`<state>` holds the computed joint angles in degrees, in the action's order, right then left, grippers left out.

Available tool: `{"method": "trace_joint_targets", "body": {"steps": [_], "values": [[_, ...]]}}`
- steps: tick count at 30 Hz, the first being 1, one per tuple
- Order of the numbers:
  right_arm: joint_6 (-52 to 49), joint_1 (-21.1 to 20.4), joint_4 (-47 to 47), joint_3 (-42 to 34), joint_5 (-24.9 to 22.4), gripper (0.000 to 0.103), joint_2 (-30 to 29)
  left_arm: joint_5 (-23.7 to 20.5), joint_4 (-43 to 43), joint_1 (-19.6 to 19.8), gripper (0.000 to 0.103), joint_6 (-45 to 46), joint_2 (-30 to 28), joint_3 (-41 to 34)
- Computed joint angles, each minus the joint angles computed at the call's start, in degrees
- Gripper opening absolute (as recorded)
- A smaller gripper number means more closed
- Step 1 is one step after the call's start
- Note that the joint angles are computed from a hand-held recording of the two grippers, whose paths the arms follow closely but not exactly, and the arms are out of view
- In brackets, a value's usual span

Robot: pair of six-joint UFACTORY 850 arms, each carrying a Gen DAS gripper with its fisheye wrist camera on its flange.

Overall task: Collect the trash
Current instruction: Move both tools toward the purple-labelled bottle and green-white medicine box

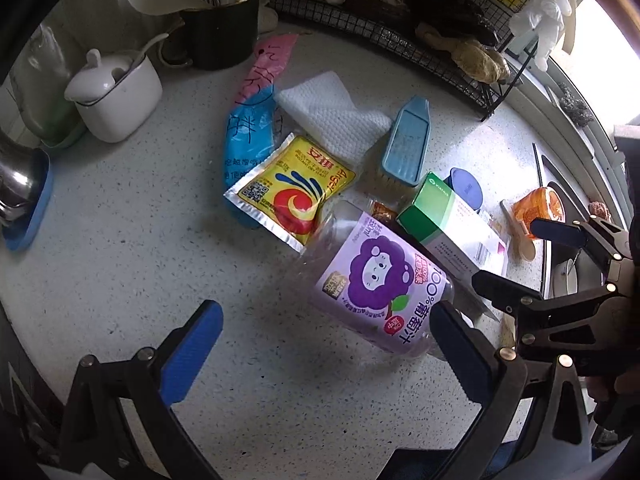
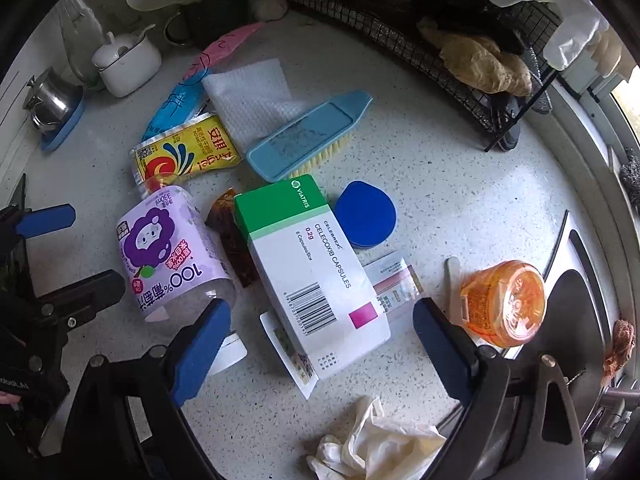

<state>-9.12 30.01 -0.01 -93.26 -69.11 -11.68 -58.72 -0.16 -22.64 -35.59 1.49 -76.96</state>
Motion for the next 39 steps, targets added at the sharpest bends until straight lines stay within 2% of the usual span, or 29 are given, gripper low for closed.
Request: {"method": "trace_joint_targets", "body": {"steps": [8, 13, 17, 22, 26, 35, 37, 39], "values": [[-2.9, 0.7, -2.7, -1.8, -0.4, 0.093, -4.3, -2.1, 1.4, 0.0, 0.103, -3.0, -1.2, 0.0], [-5.1, -0.5, 0.5, -2.6, -1.0, 0.092, -5.8, -2.1, 1.9, -1.0, 0.103, -4.6, -1.5, 0.0], [-6.2, -1.1, 2.1, -2.3, -1.0, 0.070, -5.9, -2.0, 1.8, -1.3, 0.103, -6.2, -1.0, 0.4], [-5.0, -1.6, 2.4, -0.5, 0.7, 0.064, -4.2, -1.2, 0.6, -1.6, 0.103, -6.7, 0.0, 1.3], [-2.7, -2.7, 2.3, -0.4, 2.0, 0.062, -2.5, 0.4, -2.9, -1.0, 0.103, -6.6, 0.2, 1.4], [0.4, -5.0, 1.8, -4.5, 0.9, 0.062, -3.2, 1.0, -3.6, 0.2, 0.103, -8.0, -2.9, -1.7], [2.3, -3.6, 1.2, -4.1, -0.1, 0.062, -1.9, 0.7, -3.7, 0.4, 0.103, -8.6, -3.8, -2.1], [2.0, -3.9, 1.2, -2.9, 0.0, 0.062, -1.0, 0.2, -2.7, 0.3, 0.103, -9.8, -4.7, -2.6]]}}
